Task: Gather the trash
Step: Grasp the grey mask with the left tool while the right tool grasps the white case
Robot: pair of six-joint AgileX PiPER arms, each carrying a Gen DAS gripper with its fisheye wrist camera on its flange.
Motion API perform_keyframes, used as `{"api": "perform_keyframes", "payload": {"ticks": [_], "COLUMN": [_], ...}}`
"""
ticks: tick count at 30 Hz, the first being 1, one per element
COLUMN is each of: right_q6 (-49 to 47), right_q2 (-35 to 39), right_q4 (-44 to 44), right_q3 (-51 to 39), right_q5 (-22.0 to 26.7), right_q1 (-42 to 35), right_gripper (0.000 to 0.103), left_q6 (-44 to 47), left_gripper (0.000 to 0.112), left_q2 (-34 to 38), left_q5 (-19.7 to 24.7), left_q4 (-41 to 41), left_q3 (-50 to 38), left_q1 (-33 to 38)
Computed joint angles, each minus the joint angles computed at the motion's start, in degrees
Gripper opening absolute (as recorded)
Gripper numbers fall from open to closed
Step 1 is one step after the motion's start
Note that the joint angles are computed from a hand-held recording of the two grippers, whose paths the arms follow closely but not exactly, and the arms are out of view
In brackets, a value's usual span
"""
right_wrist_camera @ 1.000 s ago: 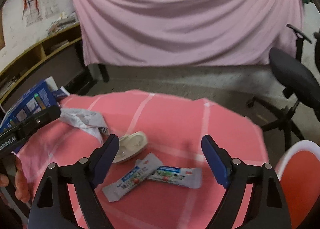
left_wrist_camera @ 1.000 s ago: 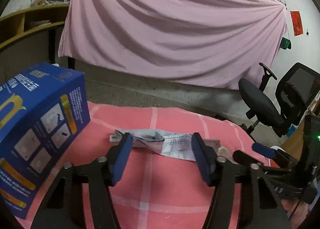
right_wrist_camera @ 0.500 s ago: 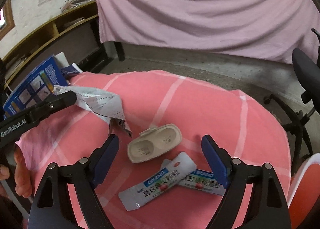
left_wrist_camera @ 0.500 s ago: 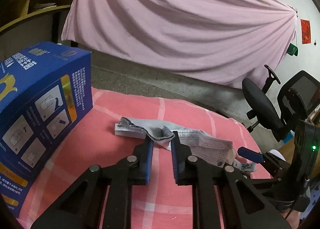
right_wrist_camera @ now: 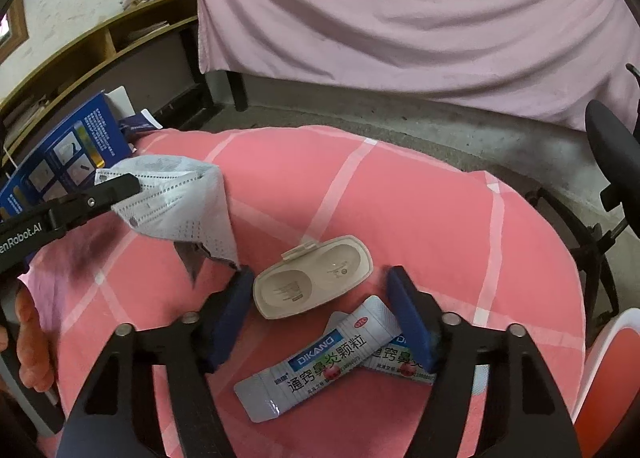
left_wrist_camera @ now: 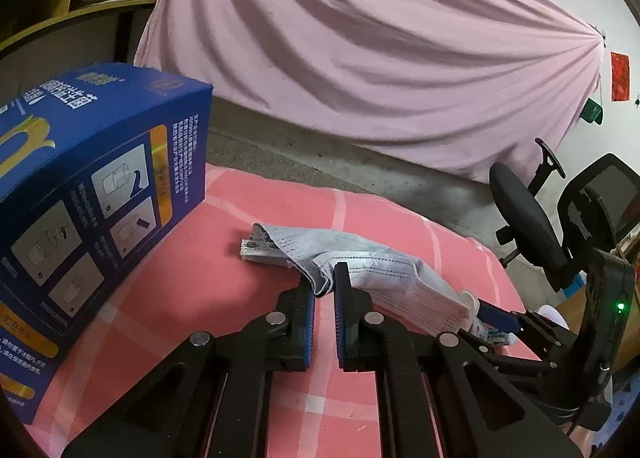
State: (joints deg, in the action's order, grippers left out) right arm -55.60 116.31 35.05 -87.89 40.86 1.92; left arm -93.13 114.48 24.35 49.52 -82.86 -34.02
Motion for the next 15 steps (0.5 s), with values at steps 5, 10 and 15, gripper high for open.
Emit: {"api": "perform_keyframes", "payload": {"ticks": [5,10,15], "right_q6": [-1.3,-5.1,-13.0], "right_q2": [-0.2,-1.8,-4.9], "right_q4": [1.4,5.1,12.8], "right_q3": [0.3,2.7,7.3], "right_q5": [0.0,-1.6,-4.8], "right_q1": [-0.4,-1.0,-1.9], "right_gripper": [0.056,0.056,0.056], "left_q6": [-0.8,-4.2,-6.4], "left_gripper": [0.006,0.003,0.001], "left_q2": [0.0,-0.1,-0.8], "left_q5": [0.4,1.3,0.4], "left_q4": [0.7,4.8,10.3], "left_q3": [-0.1,0.1,0.9], "left_q1": [-0.2,-1.6,-2.6]}}
